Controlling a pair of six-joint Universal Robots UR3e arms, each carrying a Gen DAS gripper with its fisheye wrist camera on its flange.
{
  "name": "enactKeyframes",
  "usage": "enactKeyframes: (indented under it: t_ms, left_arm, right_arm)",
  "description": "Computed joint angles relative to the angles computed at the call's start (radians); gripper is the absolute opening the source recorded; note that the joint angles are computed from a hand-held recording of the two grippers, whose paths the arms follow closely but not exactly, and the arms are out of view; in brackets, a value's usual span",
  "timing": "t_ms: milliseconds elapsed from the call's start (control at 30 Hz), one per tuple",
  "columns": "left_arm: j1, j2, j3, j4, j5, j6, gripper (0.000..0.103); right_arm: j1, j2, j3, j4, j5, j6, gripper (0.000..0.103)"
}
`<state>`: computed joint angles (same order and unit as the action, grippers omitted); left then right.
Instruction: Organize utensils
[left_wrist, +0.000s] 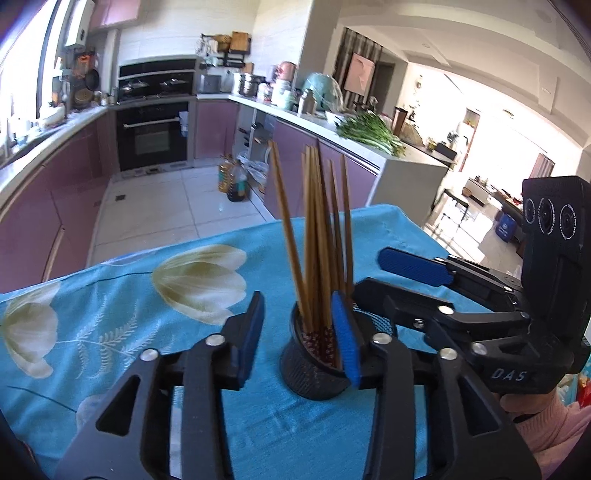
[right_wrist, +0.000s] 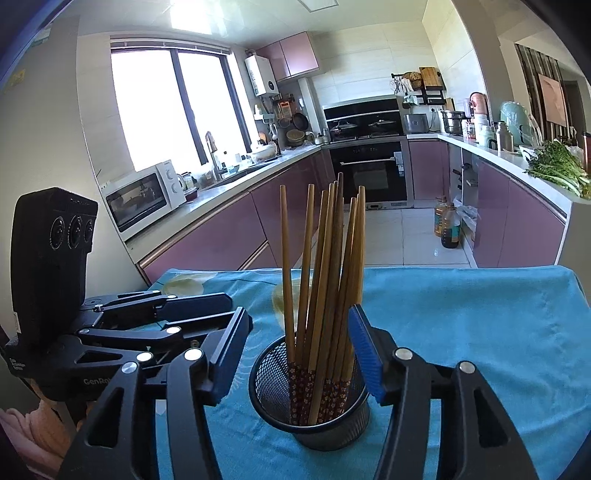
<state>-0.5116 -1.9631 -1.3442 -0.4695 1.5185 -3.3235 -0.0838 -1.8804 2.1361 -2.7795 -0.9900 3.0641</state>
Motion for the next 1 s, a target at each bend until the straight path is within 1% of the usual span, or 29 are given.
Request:
enactKeyframes:
  t_ms: [33, 67, 100, 133, 167, 300, 367, 400, 500, 533, 633, 733, 800, 933, 1000]
  left_arm:
    - [-0.002, 0.018, -0.028, 0.019, 0.021, -0.010, 0.047]
    - [-0.003, 0.035, -0.057, 0.040, 0.041, -0.020, 0.048]
    - [-0.004, 0.053, -0.082, 0.055, 0.057, -0.028, 0.050]
    - [-0.003, 0.078, -0.123, 0.082, 0.082, -0.039, 0.056]
    - [-0.007, 0.095, -0.152, 0.108, 0.112, -0.048, 0.065]
    - [-0.024, 0.165, -0.258, 0.188, 0.211, -0.059, 0.082]
    - [-0.044, 0.195, -0.313, 0.242, 0.278, -0.061, 0.094]
    - [-0.060, 0.202, -0.338, 0.277, 0.328, -0.062, 0.097]
    - [-0.091, 0.239, -0.408, 0.336, 0.427, -0.058, 0.098]
    - [-0.104, 0.244, -0.410, 0.335, 0.460, -0.062, 0.098]
    - [-0.122, 0.279, -0.457, 0.349, 0.514, -0.068, 0.098]
    - [-0.147, 0.300, -0.487, 0.373, 0.589, -0.074, 0.098]
    - [-0.165, 0.307, -0.502, 0.394, 0.624, -0.081, 0.098]
    - [-0.208, 0.290, -0.502, 0.444, 0.724, -0.074, 0.098]
    - [-0.226, 0.278, -0.497, 0.463, 0.758, -0.075, 0.098]
  right_arm:
    - [0.004, -0.009, 0.008, -0.006, -0.009, 0.000, 0.058]
    - [0.007, -0.017, 0.016, -0.013, -0.015, 0.002, 0.064]
    - [0.012, -0.022, 0.026, -0.026, -0.025, 0.004, 0.068]
    - [0.021, -0.025, 0.035, -0.040, -0.039, 0.008, 0.074]
    - [0.030, -0.025, 0.039, -0.051, -0.054, 0.011, 0.079]
    - [0.071, -0.027, 0.069, -0.118, -0.120, 0.033, 0.089]
    - [0.093, -0.027, 0.082, -0.153, -0.150, 0.047, 0.094]
    - [0.107, -0.027, 0.091, -0.175, -0.171, 0.054, 0.096]
    - [0.140, -0.027, 0.114, -0.232, -0.220, 0.063, 0.096]
    - [0.166, -0.019, 0.117, -0.256, -0.254, 0.070, 0.096]
    - [0.209, -0.006, 0.130, -0.305, -0.305, 0.090, 0.096]
    - [0.243, 0.012, 0.130, -0.344, -0.352, 0.107, 0.096]
    - [0.275, 0.027, 0.131, -0.380, -0.400, 0.107, 0.096]
    - [0.303, 0.036, 0.144, -0.427, -0.434, 0.118, 0.096]
    - [0.319, 0.040, 0.150, -0.446, -0.460, 0.118, 0.096]
